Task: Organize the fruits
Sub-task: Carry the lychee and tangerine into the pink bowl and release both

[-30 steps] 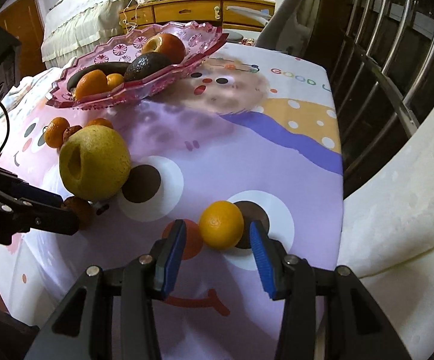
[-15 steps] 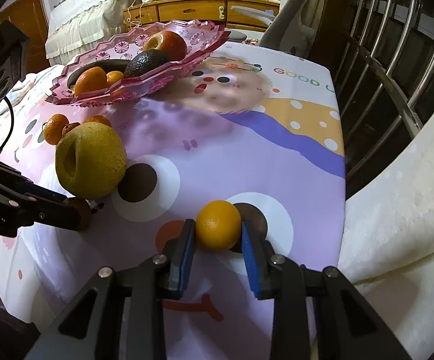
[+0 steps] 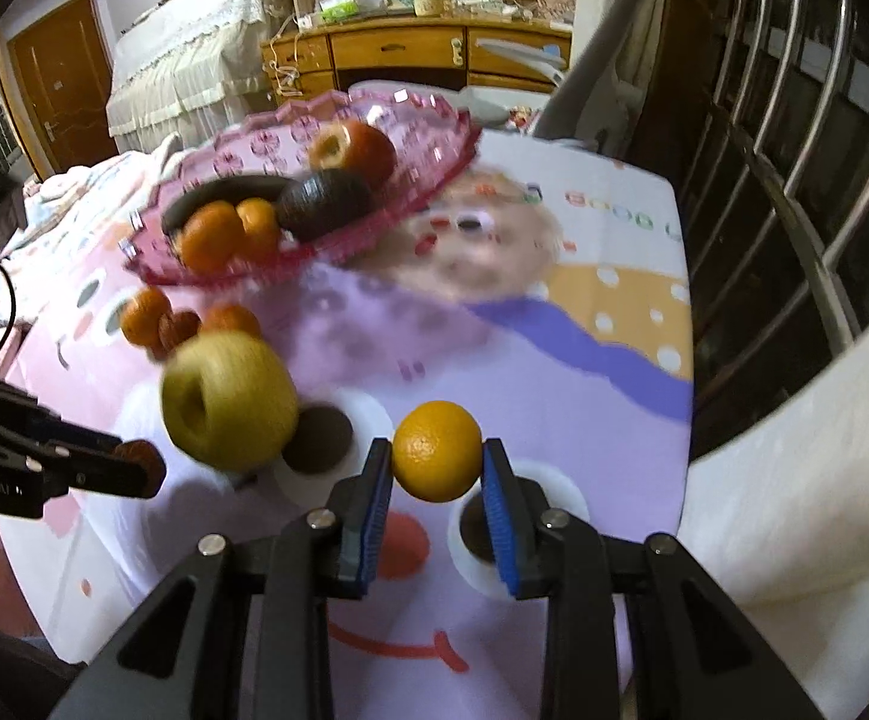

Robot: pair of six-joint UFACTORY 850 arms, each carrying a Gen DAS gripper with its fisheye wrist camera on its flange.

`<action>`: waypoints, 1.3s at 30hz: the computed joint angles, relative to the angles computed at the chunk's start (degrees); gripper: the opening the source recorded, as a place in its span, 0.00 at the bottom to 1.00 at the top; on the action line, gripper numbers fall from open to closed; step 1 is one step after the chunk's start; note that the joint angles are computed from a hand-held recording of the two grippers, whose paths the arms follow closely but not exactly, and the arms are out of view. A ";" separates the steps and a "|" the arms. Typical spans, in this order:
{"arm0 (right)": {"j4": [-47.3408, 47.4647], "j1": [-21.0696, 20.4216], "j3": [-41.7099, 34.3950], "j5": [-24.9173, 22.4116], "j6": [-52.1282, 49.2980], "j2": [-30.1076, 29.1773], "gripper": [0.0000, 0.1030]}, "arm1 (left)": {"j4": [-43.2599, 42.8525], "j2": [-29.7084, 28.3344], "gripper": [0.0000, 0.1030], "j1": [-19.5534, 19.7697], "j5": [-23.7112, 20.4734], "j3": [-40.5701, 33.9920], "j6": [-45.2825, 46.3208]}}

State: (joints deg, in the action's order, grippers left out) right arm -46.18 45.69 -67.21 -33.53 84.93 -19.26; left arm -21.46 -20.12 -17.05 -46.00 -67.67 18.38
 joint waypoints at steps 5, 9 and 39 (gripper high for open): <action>-3.55 -0.46 -2.75 0.41 0.35 -0.35 0.29 | 0.63 2.06 0.25 2.37 1.34 -0.32 -0.51; -6.36 -0.62 -5.37 0.94 0.27 -1.16 0.29 | 1.00 2.48 0.25 3.48 2.38 -1.86 -0.52; -1.38 -2.50 -16.49 6.34 -7.67 -9.67 0.30 | -7.70 -7.11 0.27 3.70 11.17 -15.74 5.04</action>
State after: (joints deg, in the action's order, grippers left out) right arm -47.56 43.19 -83.71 -27.19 77.27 -28.93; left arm -29.16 -27.23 -13.35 -34.83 -83.41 23.42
